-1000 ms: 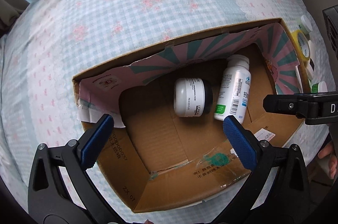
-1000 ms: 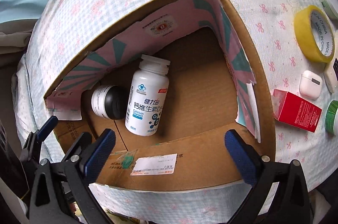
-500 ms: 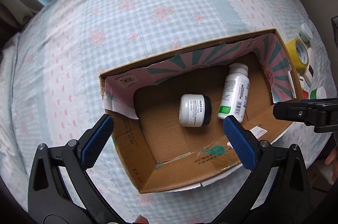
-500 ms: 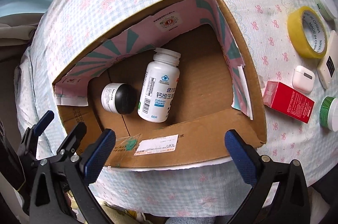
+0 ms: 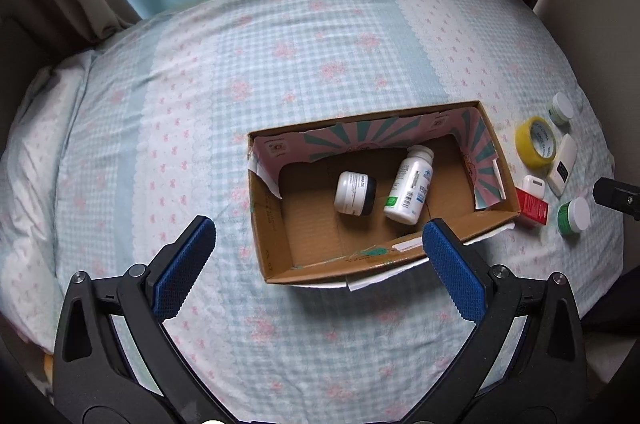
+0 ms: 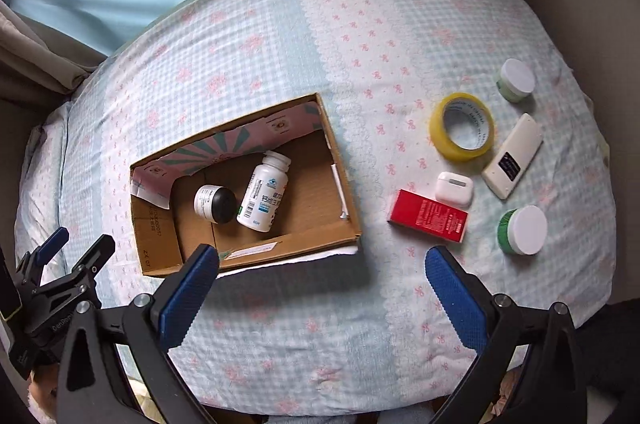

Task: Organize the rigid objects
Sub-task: 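Open both tools and lift them away from the box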

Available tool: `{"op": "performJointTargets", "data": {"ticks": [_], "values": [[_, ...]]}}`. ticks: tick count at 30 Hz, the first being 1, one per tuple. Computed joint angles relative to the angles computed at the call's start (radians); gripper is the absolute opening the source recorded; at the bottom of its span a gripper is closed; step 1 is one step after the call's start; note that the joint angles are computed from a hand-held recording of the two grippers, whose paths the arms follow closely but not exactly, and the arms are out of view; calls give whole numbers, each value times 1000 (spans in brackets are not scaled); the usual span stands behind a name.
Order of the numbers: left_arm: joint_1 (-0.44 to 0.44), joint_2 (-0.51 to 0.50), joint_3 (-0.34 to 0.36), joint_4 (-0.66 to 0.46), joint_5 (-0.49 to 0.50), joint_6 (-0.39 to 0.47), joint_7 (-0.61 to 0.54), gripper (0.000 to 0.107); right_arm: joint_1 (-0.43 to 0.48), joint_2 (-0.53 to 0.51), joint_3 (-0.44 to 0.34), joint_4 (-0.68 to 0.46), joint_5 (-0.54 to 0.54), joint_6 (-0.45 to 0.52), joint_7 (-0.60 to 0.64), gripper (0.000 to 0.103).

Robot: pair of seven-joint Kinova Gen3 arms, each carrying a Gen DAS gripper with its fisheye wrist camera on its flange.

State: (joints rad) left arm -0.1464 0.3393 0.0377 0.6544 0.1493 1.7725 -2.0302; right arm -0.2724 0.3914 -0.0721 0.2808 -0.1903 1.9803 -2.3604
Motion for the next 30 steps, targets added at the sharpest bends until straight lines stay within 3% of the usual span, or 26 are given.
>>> {"op": "performJointTargets", "data": {"ticks": [4,8,10,15,19,22,25,30], "values": [[18,-74,-35,47,46,30,46,103,56,-128,13,185,26,-69,44,103],[-12,-165,114,143,-50,-4,125,103,89,-225,131,322,-25,-122,182,103],[-6,-196,168,170,-87,-5,201,103,164,-260,144,385,-70,-143,264,103],[208,-256,107,217,-164,5,405,103,396,-306,139,520,-220,-202,467,103],[393,-257,81,227,-231,20,567,103,581,-276,117,545,-326,-186,630,103],[532,-232,22,211,-231,44,689,103,707,-233,96,546,-382,-159,752,103],[645,-199,-7,186,-248,60,804,103,725,-188,180,558,-447,-132,816,103],[719,-134,19,143,-271,88,892,103,779,-120,156,556,-462,-117,773,103]]}}
